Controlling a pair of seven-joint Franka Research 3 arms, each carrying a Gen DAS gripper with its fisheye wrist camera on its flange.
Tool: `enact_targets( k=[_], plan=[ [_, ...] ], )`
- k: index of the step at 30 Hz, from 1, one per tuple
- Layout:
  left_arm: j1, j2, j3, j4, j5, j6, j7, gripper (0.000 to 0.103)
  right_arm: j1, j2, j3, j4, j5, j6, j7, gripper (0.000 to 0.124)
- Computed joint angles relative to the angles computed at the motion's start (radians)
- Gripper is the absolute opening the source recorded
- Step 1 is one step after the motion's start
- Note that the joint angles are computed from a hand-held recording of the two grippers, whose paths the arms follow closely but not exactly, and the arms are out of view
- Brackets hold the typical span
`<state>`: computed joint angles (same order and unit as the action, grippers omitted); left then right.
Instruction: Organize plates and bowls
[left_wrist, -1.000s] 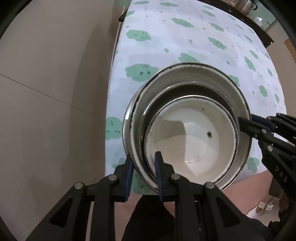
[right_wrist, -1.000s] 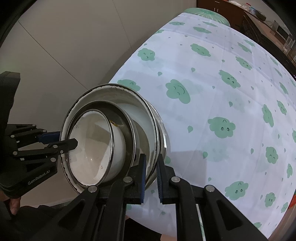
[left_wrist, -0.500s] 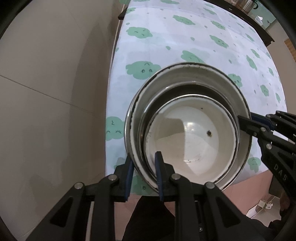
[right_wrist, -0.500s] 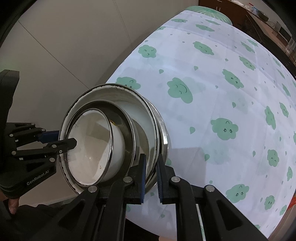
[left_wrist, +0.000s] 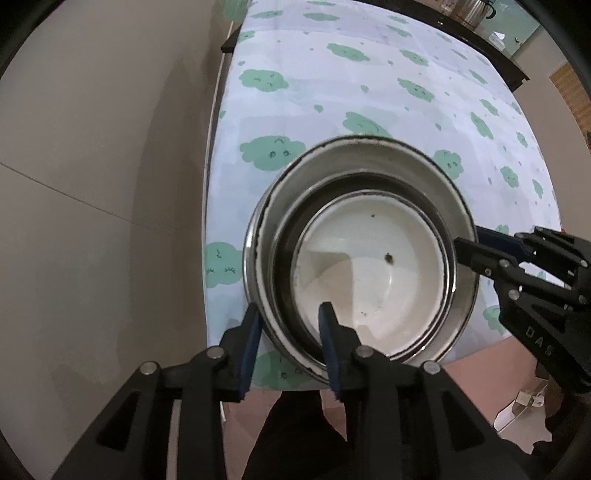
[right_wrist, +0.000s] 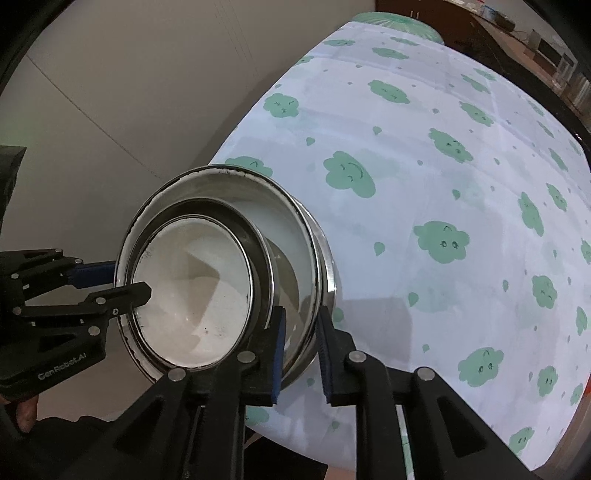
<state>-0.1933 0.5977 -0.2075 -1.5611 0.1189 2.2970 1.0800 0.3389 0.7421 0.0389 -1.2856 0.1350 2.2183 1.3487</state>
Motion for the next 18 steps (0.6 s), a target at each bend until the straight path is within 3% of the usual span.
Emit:
enact_targets(
  k=[2,5,6,13,18],
  plan=[
    [-0.008,-0.027,0.010,-0.030,0.023,0.035,-0.013,0.037,0.008,-0.028,-0.008,-0.042,-0.008,0.037,0.016,0.024],
    [-0.027,-0.071,0.032,-0.084,0.083,0.104,-0.044,0.053,0.015,-0.085,-0.015,-0.121,-0.013,0.104,0.046,0.052],
    [-0.032,-0.091,0.038,-0.111,0.105,0.140,-0.059,0.054,0.017,-0.113,-0.015,-0.162,-0.013,0.141,0.056,0.055],
    [-0.050,-0.206,0.050,-0.274,0.218,0.362,-0.109,0.054,0.079,-0.369,-0.067,-0.533,-0.134,0.486,0.194,0.055],
    [-0.096,-0.290,0.095,-0.359,0.367,0.481,-0.249,0.059,0.162,-0.508,-0.180,-0.710,-0.422,0.694,0.449,0.057]
  ],
)
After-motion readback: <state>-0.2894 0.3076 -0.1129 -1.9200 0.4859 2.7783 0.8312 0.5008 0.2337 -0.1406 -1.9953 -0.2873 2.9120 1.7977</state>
